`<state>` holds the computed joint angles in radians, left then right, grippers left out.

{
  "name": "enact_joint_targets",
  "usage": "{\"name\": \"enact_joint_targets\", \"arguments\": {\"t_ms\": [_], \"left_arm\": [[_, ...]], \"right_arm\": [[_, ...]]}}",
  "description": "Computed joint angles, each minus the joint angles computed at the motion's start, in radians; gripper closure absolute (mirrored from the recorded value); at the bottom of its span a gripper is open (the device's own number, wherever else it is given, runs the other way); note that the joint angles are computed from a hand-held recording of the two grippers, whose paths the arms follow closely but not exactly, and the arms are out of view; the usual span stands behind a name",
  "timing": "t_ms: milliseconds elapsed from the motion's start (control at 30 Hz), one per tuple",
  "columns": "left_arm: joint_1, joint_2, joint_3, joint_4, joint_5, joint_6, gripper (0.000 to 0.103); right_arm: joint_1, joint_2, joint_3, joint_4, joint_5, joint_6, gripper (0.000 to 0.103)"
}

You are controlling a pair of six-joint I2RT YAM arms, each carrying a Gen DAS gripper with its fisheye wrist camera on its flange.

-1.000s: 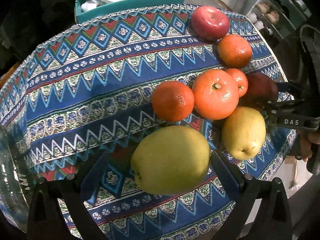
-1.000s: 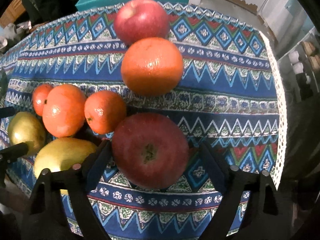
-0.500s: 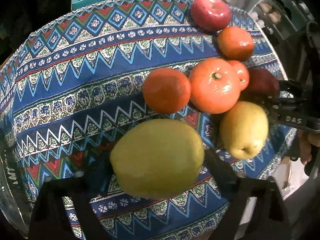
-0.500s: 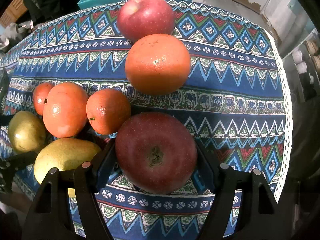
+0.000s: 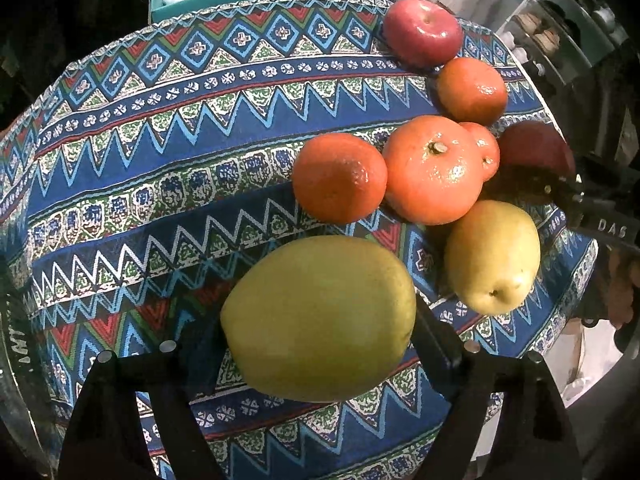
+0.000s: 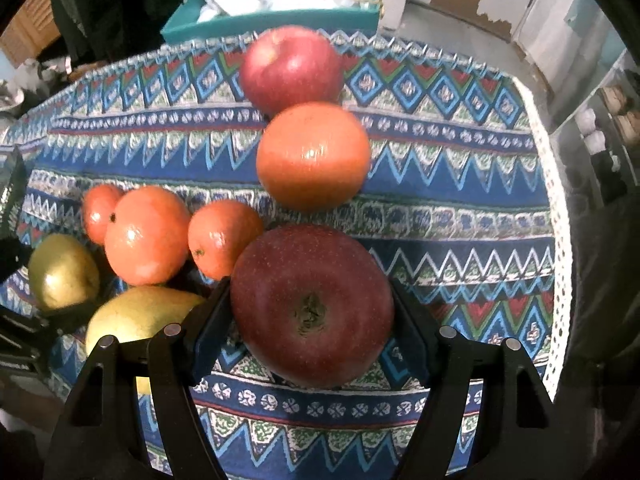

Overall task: Organize fruits
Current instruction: 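Close left tool on the green pomelo while right tool closes on the red apple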

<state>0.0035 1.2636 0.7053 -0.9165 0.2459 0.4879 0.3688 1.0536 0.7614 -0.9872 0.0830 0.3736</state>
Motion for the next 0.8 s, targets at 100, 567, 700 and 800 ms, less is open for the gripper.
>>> {"name": "enact_joint_targets", "arguments": {"t_ms": [100, 567, 700, 800], "left_arm": [[0.025, -0.034, -0.007, -0.012, 0.005, 0.022, 0.017], [0.139, -0.11, 0.129, -0.131, 0.074, 0.098, 0.017], [0.154, -0.137, 0.182, -0.184, 0.101, 0.091, 0.017], [0.156, -0.151, 0.216, -0.206, 0.121, 0.076, 0.017]], "right_arm": [[0.007, -0.018, 0.024, -0.025, 0.016, 0.008, 0.029], [0.153, -0.075, 0.111, -0.071, 0.128, 0.103, 0.029], [0.212, -0.08, 0.168, -0.091, 0.168, 0.134, 0.029], [0.259, -0.081, 0.213, -0.108, 0.203, 0.156, 0.029]]}}
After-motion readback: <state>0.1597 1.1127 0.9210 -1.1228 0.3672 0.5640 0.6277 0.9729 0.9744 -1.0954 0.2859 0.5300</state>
